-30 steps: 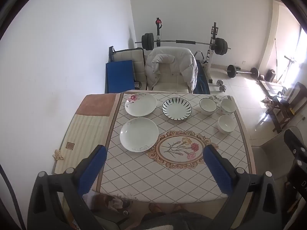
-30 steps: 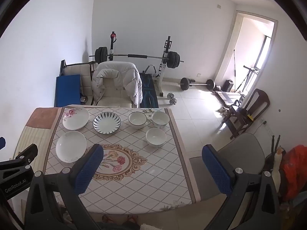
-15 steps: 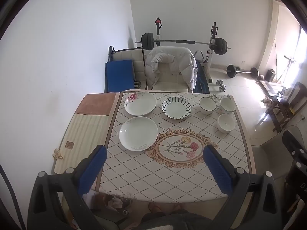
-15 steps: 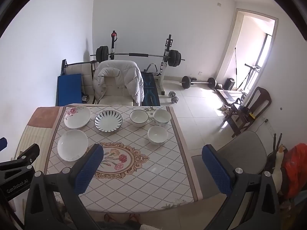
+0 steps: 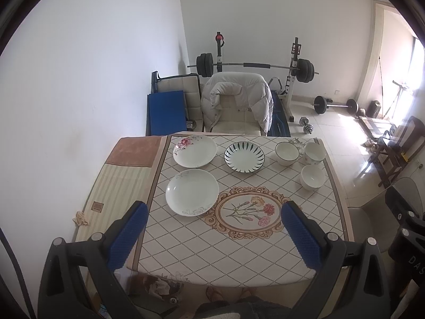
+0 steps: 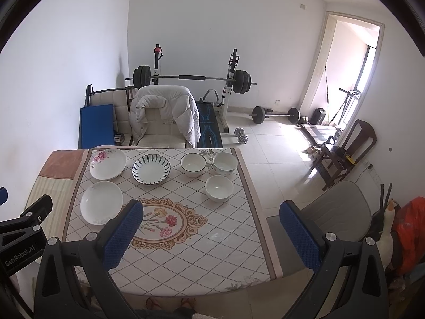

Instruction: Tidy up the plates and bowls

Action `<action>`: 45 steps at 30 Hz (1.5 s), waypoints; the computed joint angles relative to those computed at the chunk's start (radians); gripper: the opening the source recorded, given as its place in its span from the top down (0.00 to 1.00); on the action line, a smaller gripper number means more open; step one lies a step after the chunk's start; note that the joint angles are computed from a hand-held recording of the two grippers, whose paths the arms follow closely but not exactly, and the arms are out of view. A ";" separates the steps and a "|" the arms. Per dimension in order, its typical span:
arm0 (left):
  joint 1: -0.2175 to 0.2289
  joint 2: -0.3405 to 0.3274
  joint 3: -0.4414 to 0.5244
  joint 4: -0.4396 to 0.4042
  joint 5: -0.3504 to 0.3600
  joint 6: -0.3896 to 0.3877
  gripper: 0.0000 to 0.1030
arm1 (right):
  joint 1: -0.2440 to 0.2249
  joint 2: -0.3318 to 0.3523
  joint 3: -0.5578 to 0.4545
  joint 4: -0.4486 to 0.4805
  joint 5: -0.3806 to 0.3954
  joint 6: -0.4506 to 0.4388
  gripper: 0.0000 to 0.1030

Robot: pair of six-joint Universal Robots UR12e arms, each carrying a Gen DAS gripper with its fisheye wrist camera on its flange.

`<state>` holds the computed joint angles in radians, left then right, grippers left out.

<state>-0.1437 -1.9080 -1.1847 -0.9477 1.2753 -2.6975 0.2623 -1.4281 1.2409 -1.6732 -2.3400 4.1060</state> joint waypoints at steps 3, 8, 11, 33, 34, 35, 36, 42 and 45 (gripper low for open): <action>-0.001 0.001 -0.003 0.004 -0.002 0.002 0.00 | 0.001 0.000 0.000 -0.002 0.002 0.000 0.00; 0.000 0.010 -0.016 0.009 -0.010 0.007 0.00 | 0.001 -0.004 0.005 -0.011 -0.004 -0.003 0.00; 0.002 0.011 -0.019 0.015 -0.014 0.007 0.00 | 0.003 -0.002 0.002 -0.009 -0.008 -0.001 0.00; 0.004 0.015 -0.029 0.030 -0.024 0.001 0.00 | 0.003 0.007 -0.003 -0.024 -0.018 0.006 0.00; 0.004 0.015 -0.029 0.031 -0.025 0.000 0.00 | 0.004 0.008 -0.005 -0.023 -0.023 0.007 0.00; 0.004 0.015 -0.029 0.032 -0.025 0.000 0.00 | 0.005 0.008 -0.004 -0.023 -0.027 0.010 0.00; 0.003 0.015 -0.029 0.035 -0.024 -0.001 0.00 | 0.005 0.008 -0.004 -0.025 -0.031 0.010 0.00; 0.009 0.021 -0.041 0.049 -0.033 0.003 0.00 | 0.007 0.007 0.001 -0.030 -0.037 0.014 0.00; 0.009 0.020 -0.042 0.049 -0.034 0.006 0.00 | 0.008 0.006 0.001 -0.023 -0.038 0.021 0.00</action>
